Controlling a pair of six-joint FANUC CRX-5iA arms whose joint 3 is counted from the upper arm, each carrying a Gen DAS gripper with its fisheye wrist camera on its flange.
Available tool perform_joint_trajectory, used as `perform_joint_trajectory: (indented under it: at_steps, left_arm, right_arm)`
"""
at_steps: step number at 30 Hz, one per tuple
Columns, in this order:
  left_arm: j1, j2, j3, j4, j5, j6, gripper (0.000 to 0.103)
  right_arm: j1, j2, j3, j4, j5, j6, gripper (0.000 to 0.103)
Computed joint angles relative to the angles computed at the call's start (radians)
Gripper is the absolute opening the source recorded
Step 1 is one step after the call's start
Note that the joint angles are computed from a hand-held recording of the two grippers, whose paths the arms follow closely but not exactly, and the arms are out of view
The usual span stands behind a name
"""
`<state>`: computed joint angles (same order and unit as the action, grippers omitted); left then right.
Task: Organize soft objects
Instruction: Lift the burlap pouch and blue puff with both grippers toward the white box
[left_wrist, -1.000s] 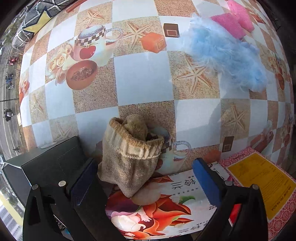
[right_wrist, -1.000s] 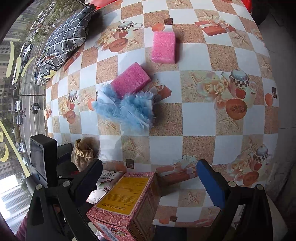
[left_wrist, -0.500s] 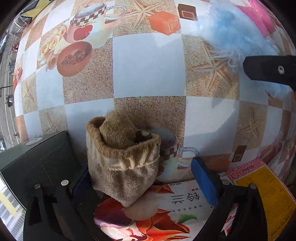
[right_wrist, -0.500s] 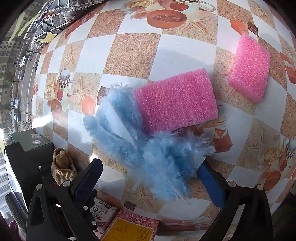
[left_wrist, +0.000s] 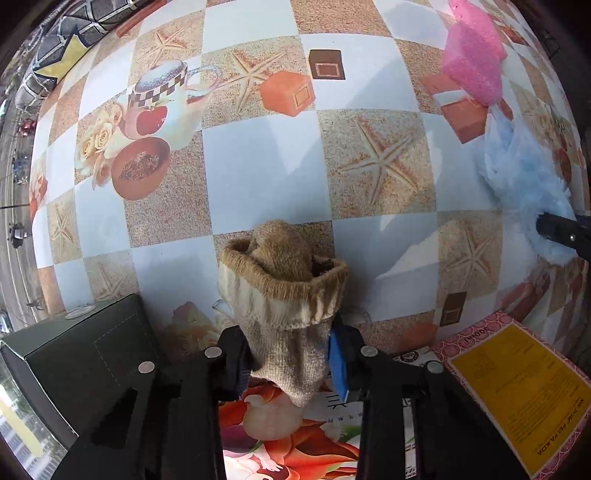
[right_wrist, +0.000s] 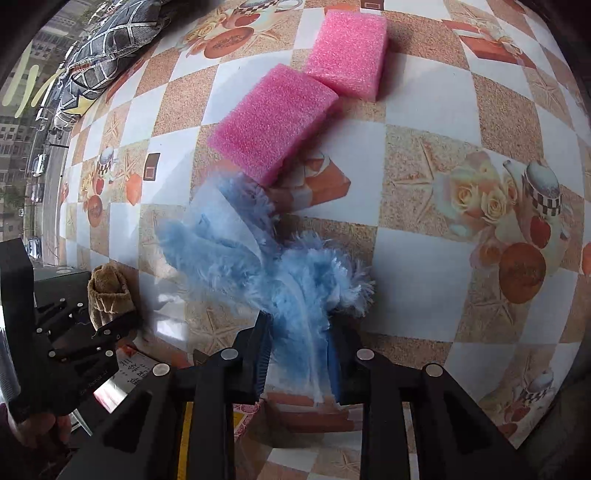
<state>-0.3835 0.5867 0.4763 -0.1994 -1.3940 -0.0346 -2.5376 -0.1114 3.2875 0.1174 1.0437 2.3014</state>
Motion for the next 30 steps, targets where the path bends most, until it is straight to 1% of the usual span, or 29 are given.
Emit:
perform_joint_trajectory:
  at_steps: [1, 2, 3, 4, 5, 7, 9, 11, 12, 13, 14, 16, 17, 18, 19, 20, 21, 22, 26, 30]
  left_arm:
    - [0.002, -0.002, -0.004, 0.005, 0.003, -0.005, 0.038]
    - [0.005, -0.006, -0.012, 0.009, 0.010, -0.012, 0.038]
    - [0.009, 0.006, 0.009, 0.013, 0.004, -0.023, 0.038]
    - [0.010, 0.016, 0.030, 0.016, -0.004, -0.029, 0.038]
    - [0.011, 0.013, 0.026, 0.017, 0.000, -0.032, 0.038]
    - [0.020, 0.010, 0.028, 0.018, 0.000, -0.045, 0.039]
    - [0.019, -0.013, 0.002, 0.016, 0.012, -0.045, 0.042]
    - [0.007, -0.016, -0.017, 0.015, 0.039, -0.027, 0.050]
    - [-0.001, -0.007, -0.012, 0.013, 0.046, -0.015, 0.057]
    - [-0.001, -0.005, -0.008, 0.012, 0.043, -0.008, 0.059]
    - [-0.002, 0.006, 0.010, 0.008, 0.025, 0.002, 0.059]
    - [-0.002, 0.020, 0.035, 0.007, 0.000, 0.009, 0.058]
    - [-0.001, 0.028, 0.050, 0.009, -0.026, 0.006, 0.054]
    - [0.002, 0.031, 0.057, 0.015, -0.043, 0.001, 0.041]
    - [0.005, 0.017, 0.036, 0.020, -0.020, -0.010, 0.030]
    - [0.009, 0.006, 0.022, 0.026, -0.003, -0.023, 0.024]
    - [0.016, 0.010, 0.034, 0.035, -0.013, -0.033, 0.019]
    - [0.021, 0.008, 0.036, 0.048, -0.022, -0.035, 0.019]
    - [0.048, -0.009, 0.046, 0.118, -0.035, -0.067, 0.019]
    - [0.072, -0.009, 0.094, 0.176, -0.100, -0.106, 0.019]
  right_arm:
    - [0.024, -0.004, -0.008, 0.000, 0.009, -0.039, 0.028]
    - [0.052, -0.012, -0.022, 0.014, 0.013, -0.082, 0.030]
    - [0.069, -0.019, -0.031, 0.014, 0.014, -0.105, 0.035]
    - [0.076, -0.028, -0.045, 0.004, 0.032, -0.107, 0.052]
    - [0.082, -0.040, -0.072, 0.005, 0.075, -0.099, 0.061]
    - [0.076, -0.055, -0.111, 0.009, 0.142, -0.048, 0.061]
    - [0.043, -0.055, -0.116, -0.003, 0.161, 0.044, 0.061]
    - [0.001, -0.067, -0.113, -0.031, 0.157, 0.149, 0.061]
    - [-0.026, -0.077, -0.106, -0.060, 0.150, 0.216, 0.061]
    - [-0.045, -0.091, -0.101, -0.091, 0.145, 0.274, 0.061]
    - [-0.069, -0.110, -0.101, -0.129, 0.156, 0.334, 0.061]
    - [-0.077, -0.133, -0.126, -0.141, 0.194, 0.361, 0.061]
    - [-0.077, -0.138, -0.137, -0.136, 0.206, 0.357, 0.053]
    - [-0.074, -0.144, -0.150, -0.138, 0.232, 0.353, 0.043]
    - [-0.067, -0.137, -0.149, -0.132, 0.236, 0.331, 0.030]
    - [-0.056, -0.111, -0.133, -0.109, 0.214, 0.288, 0.028]
    - [-0.040, -0.093, -0.125, -0.080, 0.191, 0.235, 0.027]
    - [-0.020, -0.074, -0.118, -0.059, 0.187, 0.184, 0.027]
    - [0.030, -0.055, -0.155, 0.000, 0.236, 0.060, 0.027]
    - [0.084, -0.063, -0.222, 0.053, 0.300, -0.050, 0.027]
